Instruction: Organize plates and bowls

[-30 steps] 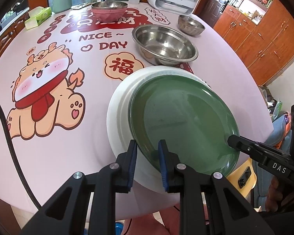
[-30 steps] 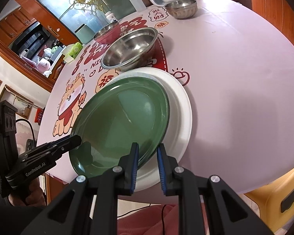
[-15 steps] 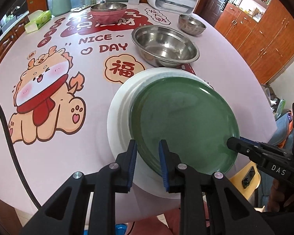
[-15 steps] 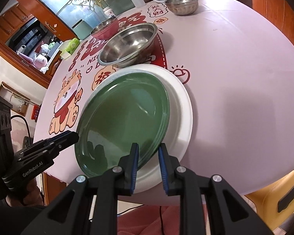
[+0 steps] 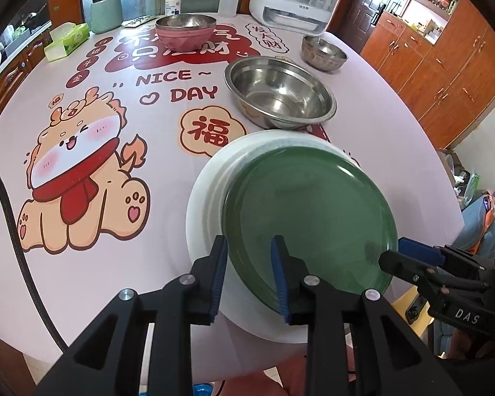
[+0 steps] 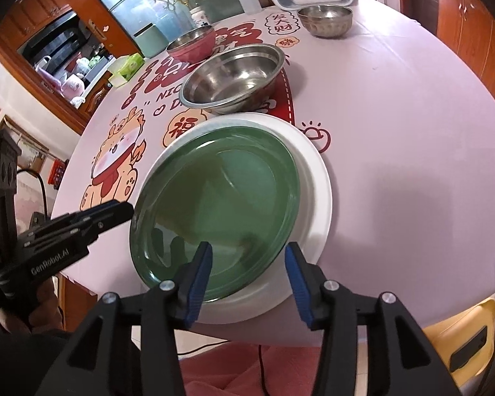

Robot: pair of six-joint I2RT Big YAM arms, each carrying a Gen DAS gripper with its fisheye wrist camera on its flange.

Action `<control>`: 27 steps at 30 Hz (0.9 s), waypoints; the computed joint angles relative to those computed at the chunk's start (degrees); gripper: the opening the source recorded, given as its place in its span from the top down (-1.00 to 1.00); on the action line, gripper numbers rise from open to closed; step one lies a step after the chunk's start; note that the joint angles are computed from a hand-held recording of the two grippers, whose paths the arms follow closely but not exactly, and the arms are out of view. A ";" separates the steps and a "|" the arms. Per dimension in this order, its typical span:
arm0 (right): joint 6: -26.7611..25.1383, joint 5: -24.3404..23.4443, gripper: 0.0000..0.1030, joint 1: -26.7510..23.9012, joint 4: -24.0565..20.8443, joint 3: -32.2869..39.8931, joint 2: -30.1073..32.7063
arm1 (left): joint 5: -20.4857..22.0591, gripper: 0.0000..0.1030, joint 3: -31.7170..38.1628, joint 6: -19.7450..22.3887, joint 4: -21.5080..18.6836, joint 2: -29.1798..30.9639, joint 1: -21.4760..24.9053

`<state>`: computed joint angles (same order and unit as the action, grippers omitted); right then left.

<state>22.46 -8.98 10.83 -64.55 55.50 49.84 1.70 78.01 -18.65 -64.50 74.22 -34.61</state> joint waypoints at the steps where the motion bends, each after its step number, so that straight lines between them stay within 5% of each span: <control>1: -0.19 -0.06 0.09 -0.16 -0.08 0.08 0.00 | 0.09 0.50 0.23 0.04 0.10 0.12 0.12; 14: -4.71 -2.98 -0.06 -5.81 1.02 2.49 2.61 | -1.54 0.38 6.07 -1.22 -1.00 3.36 0.60; 27: -14.57 -10.36 -0.07 -12.81 2.55 9.42 11.87 | -5.34 0.24 17.55 -4.93 -4.15 11.80 0.29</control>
<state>7.90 -19.34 -1.98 -62.00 64.91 61.71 -3.64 95.55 -23.58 -68.65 86.02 -34.32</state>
